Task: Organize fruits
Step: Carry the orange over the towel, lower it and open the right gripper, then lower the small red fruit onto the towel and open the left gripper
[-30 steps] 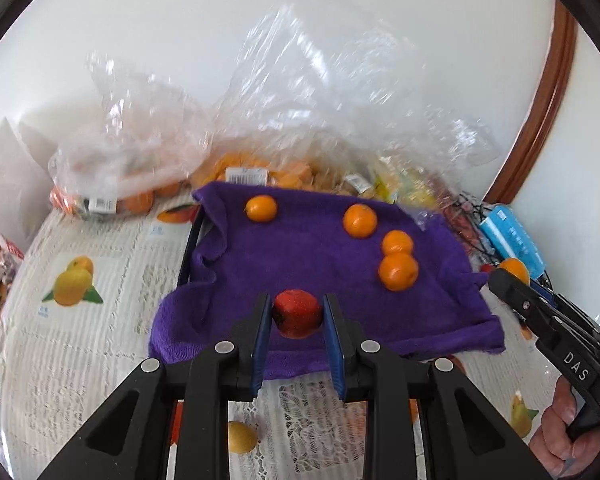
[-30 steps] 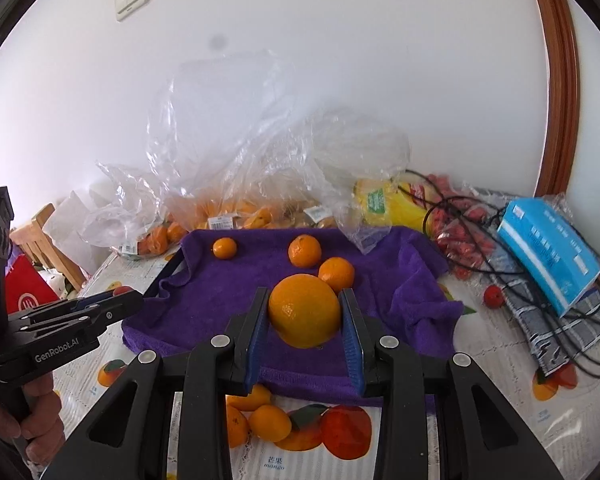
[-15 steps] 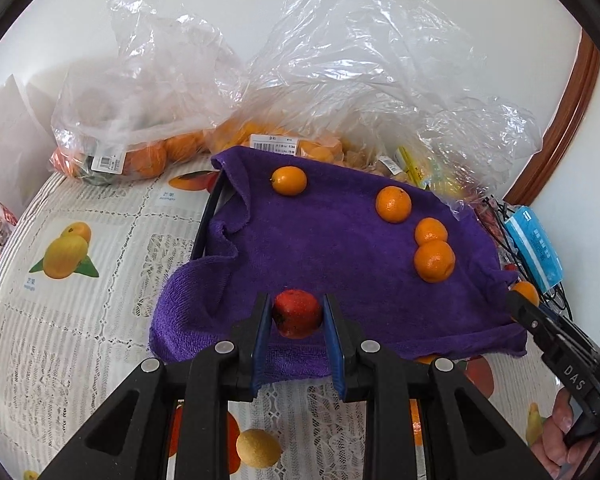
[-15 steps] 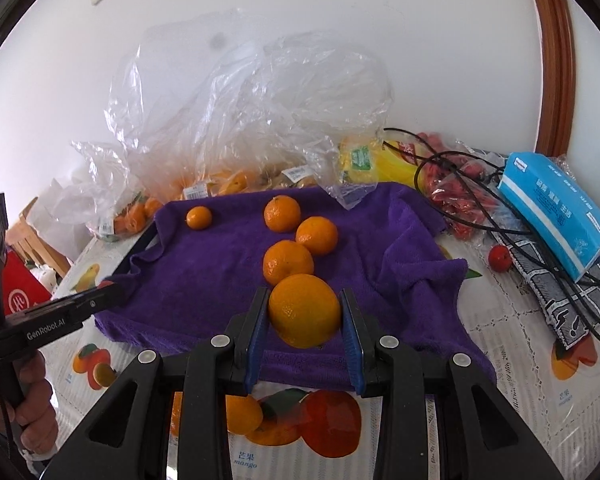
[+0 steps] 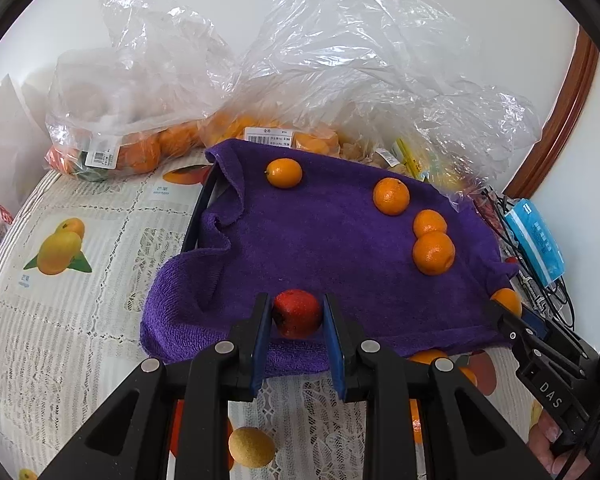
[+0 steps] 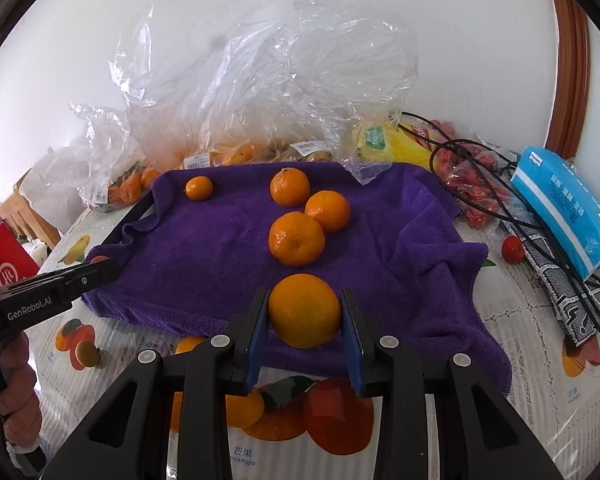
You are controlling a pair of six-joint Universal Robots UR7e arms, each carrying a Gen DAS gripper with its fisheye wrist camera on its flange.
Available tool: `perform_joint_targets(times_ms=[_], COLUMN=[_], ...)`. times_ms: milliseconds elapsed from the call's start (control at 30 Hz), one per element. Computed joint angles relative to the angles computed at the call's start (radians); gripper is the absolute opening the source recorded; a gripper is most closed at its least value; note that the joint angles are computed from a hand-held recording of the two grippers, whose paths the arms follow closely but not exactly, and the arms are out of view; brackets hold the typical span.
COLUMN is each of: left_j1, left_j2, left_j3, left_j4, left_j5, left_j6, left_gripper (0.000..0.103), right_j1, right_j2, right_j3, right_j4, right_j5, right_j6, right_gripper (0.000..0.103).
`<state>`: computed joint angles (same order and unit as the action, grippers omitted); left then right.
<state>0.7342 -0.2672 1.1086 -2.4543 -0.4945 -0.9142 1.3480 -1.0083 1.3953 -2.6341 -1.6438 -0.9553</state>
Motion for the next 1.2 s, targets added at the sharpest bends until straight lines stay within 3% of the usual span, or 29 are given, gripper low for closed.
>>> perform_joint_targets(times_ms=[600, 1200], left_j1=[0.003, 0.003], left_j2=[0.008, 0.025], left_j3=[-0.015, -0.017], left_j4=[0.027, -0.045], left_j5=[-0.008, -0.004], left_j6=[0.0, 0.061], left_gripper=[0.024, 0.024], right_j1=[0.002, 0.002], right_j2=[0.005, -0.002], right_j3=[0.004, 0.017], right_j4=[-0.015, -0.03], right_j5=[-0.02, -0.015], right_j6=[-0.02, -0.033], right_gripper=[0.034, 0.04])
